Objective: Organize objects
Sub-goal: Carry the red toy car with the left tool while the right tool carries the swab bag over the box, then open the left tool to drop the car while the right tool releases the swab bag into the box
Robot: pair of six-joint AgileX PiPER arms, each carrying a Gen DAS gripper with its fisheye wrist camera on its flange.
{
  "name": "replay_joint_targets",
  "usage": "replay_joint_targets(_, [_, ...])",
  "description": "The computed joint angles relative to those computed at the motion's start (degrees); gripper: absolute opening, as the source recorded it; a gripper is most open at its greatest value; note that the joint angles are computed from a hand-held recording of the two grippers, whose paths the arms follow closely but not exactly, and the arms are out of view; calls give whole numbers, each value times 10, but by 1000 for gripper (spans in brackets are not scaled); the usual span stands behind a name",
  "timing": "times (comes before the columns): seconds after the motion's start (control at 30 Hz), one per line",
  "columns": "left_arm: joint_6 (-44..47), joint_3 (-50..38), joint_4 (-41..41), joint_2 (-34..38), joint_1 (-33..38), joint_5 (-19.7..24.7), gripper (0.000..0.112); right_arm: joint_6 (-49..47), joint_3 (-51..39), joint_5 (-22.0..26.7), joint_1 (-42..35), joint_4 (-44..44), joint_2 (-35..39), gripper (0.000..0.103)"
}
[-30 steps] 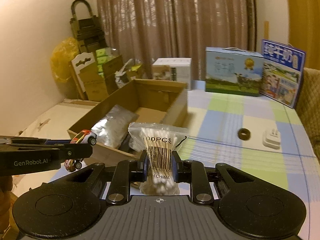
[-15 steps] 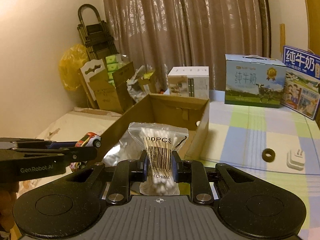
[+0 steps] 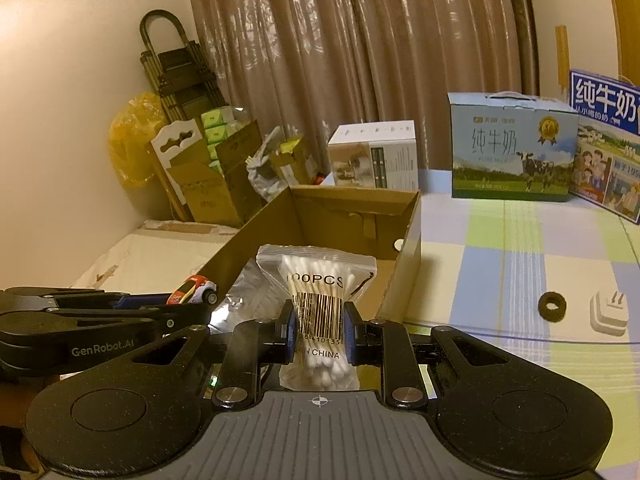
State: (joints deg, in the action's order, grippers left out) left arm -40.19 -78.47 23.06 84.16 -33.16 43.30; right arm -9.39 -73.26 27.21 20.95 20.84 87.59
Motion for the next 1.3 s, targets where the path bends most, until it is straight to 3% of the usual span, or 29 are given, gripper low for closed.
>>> replay_joint_targets(0.23, [22, -5, -24, 13, 17, -14, 25, 14, 0, -6, 4, -10, 7, 19])
replay_joint_targets(0.33, [16, -4, -23, 13, 24, -17, 42, 16, 1, -6, 4, -9, 8, 19])
replay_joint_targets(1.3, [-1, 39, -3, -29, 13, -6, 45, 25, -12, 6, 13, -5, 6, 19])
